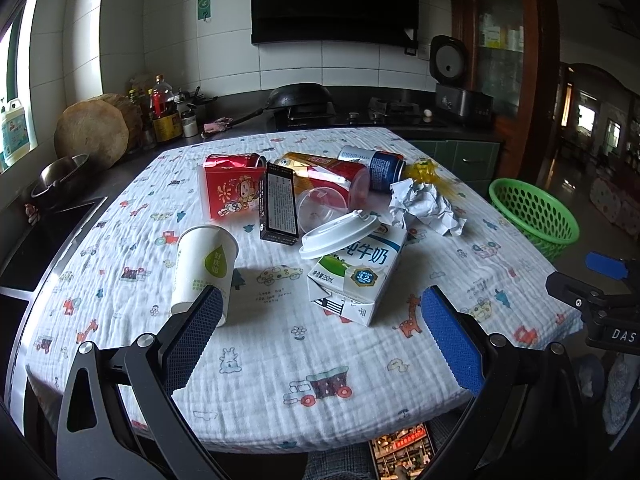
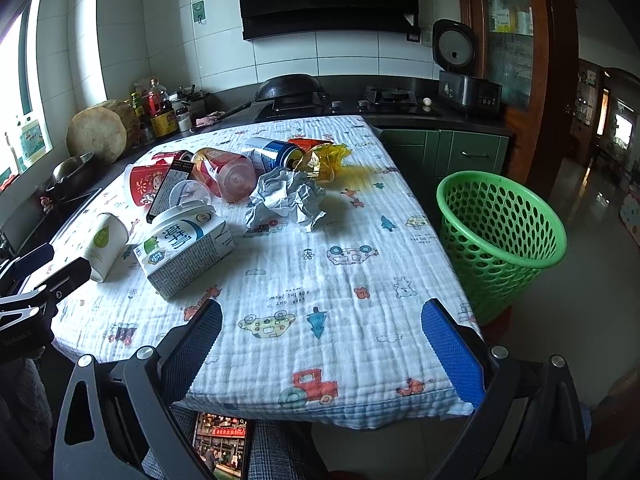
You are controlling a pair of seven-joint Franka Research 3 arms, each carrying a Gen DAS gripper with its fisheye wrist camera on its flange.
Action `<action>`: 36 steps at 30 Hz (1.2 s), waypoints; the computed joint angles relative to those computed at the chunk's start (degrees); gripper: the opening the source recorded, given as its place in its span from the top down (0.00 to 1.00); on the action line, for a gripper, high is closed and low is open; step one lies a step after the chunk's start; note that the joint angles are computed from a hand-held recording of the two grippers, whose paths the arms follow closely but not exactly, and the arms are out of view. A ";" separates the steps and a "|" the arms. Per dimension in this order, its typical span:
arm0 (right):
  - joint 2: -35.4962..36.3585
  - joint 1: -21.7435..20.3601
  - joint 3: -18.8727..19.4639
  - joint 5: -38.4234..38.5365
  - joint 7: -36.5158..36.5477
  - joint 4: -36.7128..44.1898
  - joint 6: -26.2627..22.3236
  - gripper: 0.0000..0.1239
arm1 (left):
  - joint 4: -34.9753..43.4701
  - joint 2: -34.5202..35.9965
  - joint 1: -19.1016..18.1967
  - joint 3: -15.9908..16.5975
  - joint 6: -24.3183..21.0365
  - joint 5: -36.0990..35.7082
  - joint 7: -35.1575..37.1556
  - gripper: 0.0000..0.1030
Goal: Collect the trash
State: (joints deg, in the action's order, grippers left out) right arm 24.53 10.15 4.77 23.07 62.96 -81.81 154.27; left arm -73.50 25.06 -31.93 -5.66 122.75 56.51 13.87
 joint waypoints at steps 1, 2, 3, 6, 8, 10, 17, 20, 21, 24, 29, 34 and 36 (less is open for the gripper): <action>-0.04 0.03 -0.03 -0.01 0.05 -0.08 0.05 0.22 | 0.17 0.10 0.01 -0.01 -0.03 -0.05 0.09 0.05; -0.02 0.00 -0.03 0.00 0.04 -0.03 0.00 0.22 | 0.24 0.15 -0.02 0.01 -0.08 -0.05 0.12 0.05; -0.04 0.03 -0.04 -0.01 0.04 -0.11 0.09 0.22 | 0.16 0.10 -0.05 0.05 -0.02 0.03 0.01 0.05; -0.01 -0.04 0.02 0.10 -0.07 -0.05 0.01 0.22 | 0.45 0.27 -0.07 0.09 -0.05 0.00 0.15 0.05; 0.16 -0.07 0.06 0.13 -0.19 0.23 -0.13 0.22 | 0.51 0.31 -0.04 0.11 0.04 -0.08 0.25 0.05; 0.27 -0.05 0.05 0.11 -0.19 0.36 -0.19 0.22 | 0.41 0.26 -0.10 0.15 0.00 -0.04 0.14 0.05; 0.40 0.00 0.05 0.10 -0.12 0.51 -0.22 0.22 | 0.49 0.32 -0.16 0.18 -0.07 0.03 0.11 0.05; 0.81 0.10 -0.03 -0.12 -0.01 1.13 -0.48 0.22 | 1.17 0.67 0.01 0.21 -0.18 -0.34 0.63 0.05; 1.05 0.12 -0.02 -0.21 -0.05 1.49 -0.61 0.22 | 1.52 0.86 0.13 0.23 -0.22 -0.57 1.00 0.05; 2.08 0.31 -0.14 -0.71 0.40 3.11 -1.25 0.22 | 1.94 1.10 0.38 0.38 -0.16 -1.15 1.58 0.05; 3.61 0.41 -0.07 -1.29 0.61 5.42 -2.06 0.22 | 2.20 1.31 0.75 0.67 0.25 -1.67 2.22 0.05; 5.82 0.49 0.04 -1.87 0.63 8.92 -3.55 0.22 | 2.45 1.58 1.24 0.85 0.89 -2.07 2.99 0.05; 7.10 0.48 0.19 -2.01 0.59 11.08 -4.53 0.22 | 2.72 1.78 1.40 0.95 1.14 -2.31 3.34 0.05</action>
